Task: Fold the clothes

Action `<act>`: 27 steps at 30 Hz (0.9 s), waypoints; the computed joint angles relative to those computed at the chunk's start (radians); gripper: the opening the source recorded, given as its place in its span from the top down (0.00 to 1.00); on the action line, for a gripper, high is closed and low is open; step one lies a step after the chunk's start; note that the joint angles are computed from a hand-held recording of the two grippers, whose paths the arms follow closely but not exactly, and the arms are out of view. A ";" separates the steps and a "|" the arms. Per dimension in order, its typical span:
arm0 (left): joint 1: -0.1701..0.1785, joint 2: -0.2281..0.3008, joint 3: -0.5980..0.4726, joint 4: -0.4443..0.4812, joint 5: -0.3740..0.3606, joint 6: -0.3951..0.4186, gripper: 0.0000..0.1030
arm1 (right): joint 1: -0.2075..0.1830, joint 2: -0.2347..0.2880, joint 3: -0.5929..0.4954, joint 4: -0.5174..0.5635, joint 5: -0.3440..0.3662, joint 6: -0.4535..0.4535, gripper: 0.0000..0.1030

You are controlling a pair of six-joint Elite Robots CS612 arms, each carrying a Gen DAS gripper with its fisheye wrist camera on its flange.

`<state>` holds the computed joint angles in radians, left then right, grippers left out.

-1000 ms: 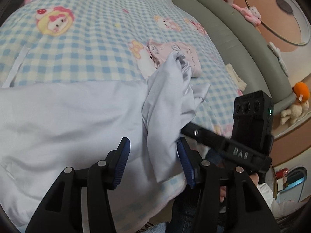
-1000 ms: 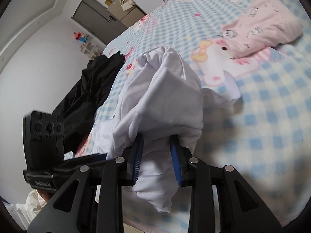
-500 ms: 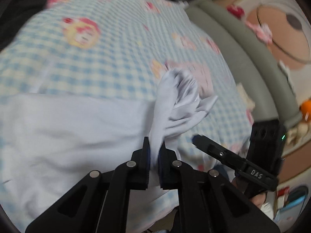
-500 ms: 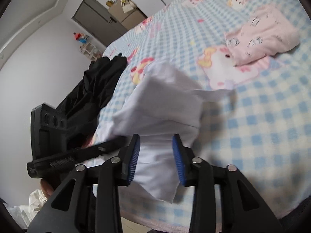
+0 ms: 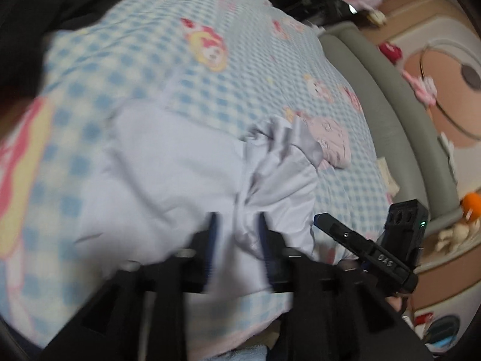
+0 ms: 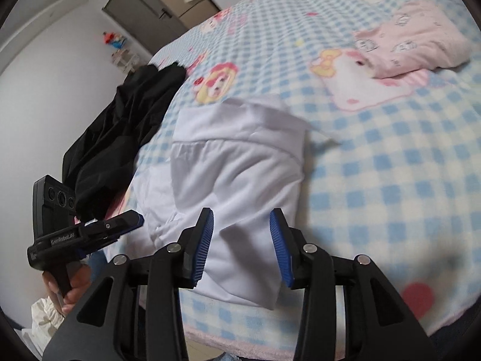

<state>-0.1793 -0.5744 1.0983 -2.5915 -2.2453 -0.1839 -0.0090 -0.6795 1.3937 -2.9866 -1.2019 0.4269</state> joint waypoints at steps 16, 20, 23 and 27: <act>-0.029 -0.002 -0.024 -0.048 0.062 0.027 0.91 | 0.003 -0.007 0.014 0.046 -0.055 0.018 0.59; 0.000 -0.047 0.051 -0.150 0.108 -0.040 0.91 | 0.007 -0.007 0.000 0.030 -0.024 -0.010 0.55; 0.025 -0.068 0.098 -0.179 0.149 -0.084 0.91 | 0.020 0.001 -0.034 0.055 -0.041 -0.057 0.55; 0.045 -0.049 0.101 -0.139 0.179 -0.128 0.91 | 0.031 0.014 -0.059 0.076 -0.025 -0.070 0.49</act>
